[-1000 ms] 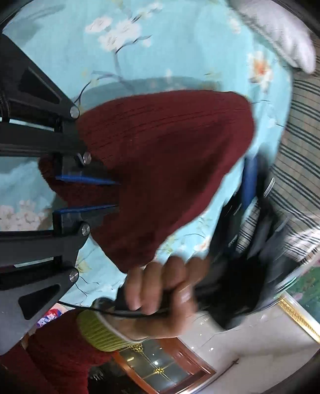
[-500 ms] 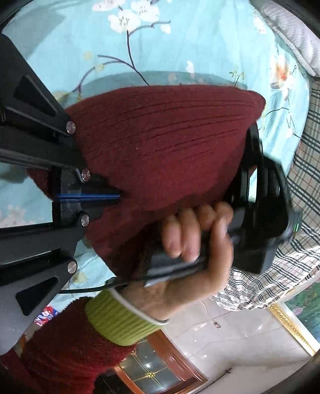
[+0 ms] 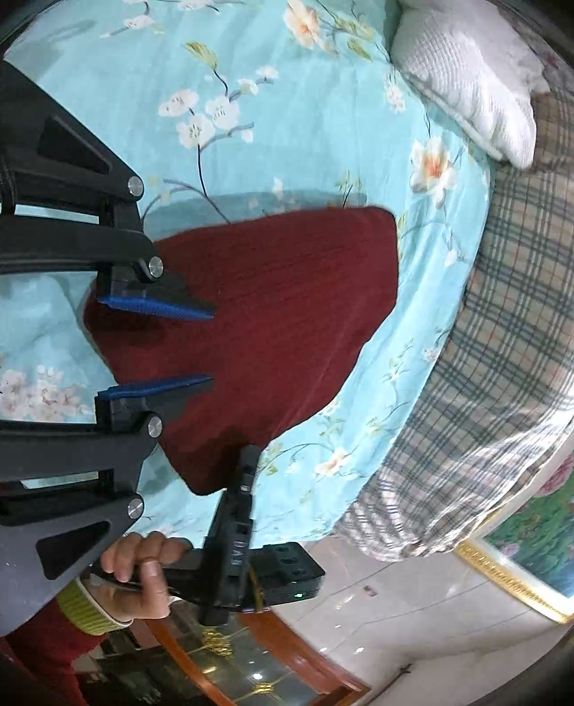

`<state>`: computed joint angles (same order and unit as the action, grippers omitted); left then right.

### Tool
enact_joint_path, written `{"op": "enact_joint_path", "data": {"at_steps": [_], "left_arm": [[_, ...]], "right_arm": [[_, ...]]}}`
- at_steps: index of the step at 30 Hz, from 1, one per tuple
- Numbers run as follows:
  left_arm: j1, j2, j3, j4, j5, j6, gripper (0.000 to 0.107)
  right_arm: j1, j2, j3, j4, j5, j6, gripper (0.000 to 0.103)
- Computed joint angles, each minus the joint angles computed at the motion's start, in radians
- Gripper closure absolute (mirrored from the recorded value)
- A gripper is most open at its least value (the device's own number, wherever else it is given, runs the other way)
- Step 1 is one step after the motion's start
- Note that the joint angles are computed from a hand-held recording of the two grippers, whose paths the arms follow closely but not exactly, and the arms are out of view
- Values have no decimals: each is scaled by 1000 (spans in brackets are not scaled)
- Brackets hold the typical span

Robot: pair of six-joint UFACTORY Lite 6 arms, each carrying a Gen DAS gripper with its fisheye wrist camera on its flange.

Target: Fold large clothes

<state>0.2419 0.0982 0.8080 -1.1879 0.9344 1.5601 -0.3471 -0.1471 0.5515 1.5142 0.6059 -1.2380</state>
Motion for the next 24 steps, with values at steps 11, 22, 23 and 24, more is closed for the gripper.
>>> {"op": "enact_joint_path", "data": {"at_steps": [11, 22, 23, 24], "left_arm": [[-131, 6, -89, -66, -275, 148, 89], [-65, -105, -55, 38, -256, -145, 54], [-95, -71, -40, 64, -294, -179, 54], [-113, -48, -31, 81, -313, -198, 54]], "right_arm": [[-68, 96, -142, 248, -6, -284, 103], [80, -213, -142, 44, -205, -12, 101], [96, -173, -112, 53, -230, -18, 101], [120, -124, -81, 69, -270, -28, 101]]}}
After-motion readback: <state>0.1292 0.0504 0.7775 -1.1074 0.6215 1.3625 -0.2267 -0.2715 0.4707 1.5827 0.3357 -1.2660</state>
